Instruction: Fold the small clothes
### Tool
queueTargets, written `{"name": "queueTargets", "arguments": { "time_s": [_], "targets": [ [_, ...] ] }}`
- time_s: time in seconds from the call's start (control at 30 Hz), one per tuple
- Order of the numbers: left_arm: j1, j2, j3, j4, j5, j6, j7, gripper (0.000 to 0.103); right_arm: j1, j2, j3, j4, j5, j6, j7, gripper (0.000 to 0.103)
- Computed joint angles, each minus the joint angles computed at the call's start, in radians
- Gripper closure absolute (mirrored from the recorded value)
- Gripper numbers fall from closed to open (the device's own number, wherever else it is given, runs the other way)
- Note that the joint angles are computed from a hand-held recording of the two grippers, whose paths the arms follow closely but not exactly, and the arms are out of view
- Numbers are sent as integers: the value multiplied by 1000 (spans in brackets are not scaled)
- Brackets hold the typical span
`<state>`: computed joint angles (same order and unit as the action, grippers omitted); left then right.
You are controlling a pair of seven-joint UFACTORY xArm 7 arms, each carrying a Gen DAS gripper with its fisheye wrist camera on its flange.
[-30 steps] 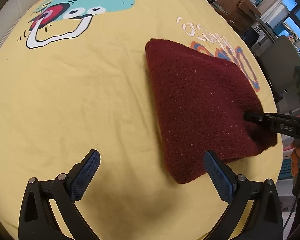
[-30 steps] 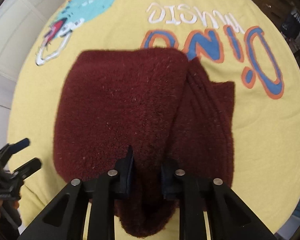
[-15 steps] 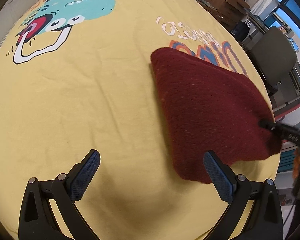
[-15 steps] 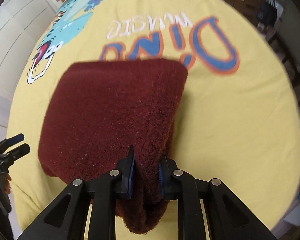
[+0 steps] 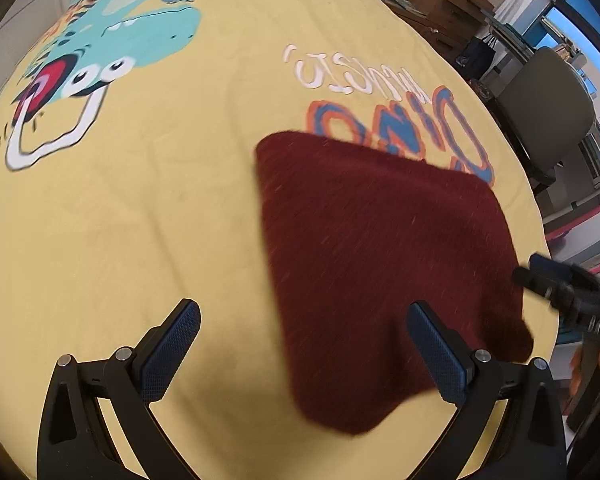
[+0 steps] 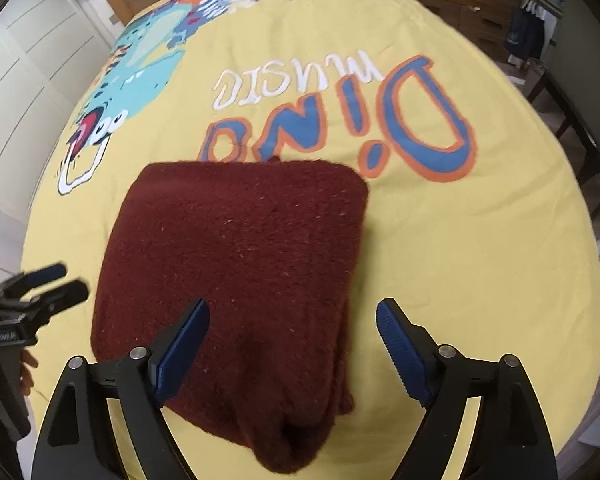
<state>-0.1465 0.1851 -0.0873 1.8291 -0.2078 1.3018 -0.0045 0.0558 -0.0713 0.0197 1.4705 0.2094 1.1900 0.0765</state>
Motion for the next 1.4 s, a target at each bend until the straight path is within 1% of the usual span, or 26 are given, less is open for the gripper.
{"name": "queueTargets", "arguments": {
  "time_s": [0.03,0.1,0.17,0.27,0.33,0.5,0.57,0.63,0.67,0.7,0.73,0.77,0.8,0.83,0.87,0.9,1.0,1.07,1.13,1.23,1.3,1.4],
  "targets": [
    [-9,21,-2,22,16,8,-11,1,2,15,1,9,3,3,-2,10],
    [-32,69,-6,68,61,35,-36,1,3,35,3,2,16,6,-5,1],
    [-39,87,-10,67,59,34,-44,1,5,51,6,-7,32,-1,1,1],
    [-36,90,-13,19,30,20,-51,1,1,58,4,-47,62,-25,-4,1],
    [-36,80,-14,-22,29,5,-44,1,-3,59,2,-75,76,-37,-17,1],
    [-16,29,-11,-157,-27,-93,-22,0,-15,45,-8,-150,170,-84,-78,1],
    [-15,14,-13,-192,-34,-129,-6,0,-18,46,-10,-164,189,-90,-80,1],
    [-14,8,-14,-205,-43,-137,1,0,-20,42,-10,-179,203,-98,-68,1],
    [-13,9,-13,-205,-47,-137,2,0,-20,39,-10,-185,209,-104,-61,4],
    [-12,12,-14,-202,-49,-135,5,0,-21,39,-11,-188,222,-102,-61,14],
    [-12,15,-14,-198,-52,-133,10,1,-23,38,-15,-191,261,-99,-79,23],
    [-10,13,-15,-200,-57,-135,17,6,-26,35,-19,-193,297,-94,-98,30],
    [-5,13,-17,-200,-80,-136,33,11,-27,35,-19,-189,302,-87,-96,34],
    [-1,14,-20,-198,-101,-133,46,22,-26,37,-17,-180,292,-78,-95,36],
    [-1,14,-21,-195,-111,-131,53,25,-25,38,-15,-171,286,-68,-96,41],
    [-4,13,-22,-192,-102,-131,64,27,-24,39,-15,-167,287,-63,-93,48],
    [-1,21,-22,-167,-113,-110,95,41,-19,27,-8,-159,266,-62,-75,59],
    [0,27,-21,-140,-115,-87,103,54,-9,19,1,-146,226,-67,-51,62],
    [3,34,-21,-101,-112,-64,123,58,2,8,9,-129,191,-70,-28,63],
    [18,12,-19,-82,-148,-54,147,60,11,-8,6,-109,192,-75,-30,64],
    [27,-26,-12,-99,-161,-66,166,61,20,-18,8,-87,204,-77,-31,64],
    [51,-39,7,-59,-169,-35,200,61,44,-9,25,-29,188,-67,-18,64]
  ]
}}
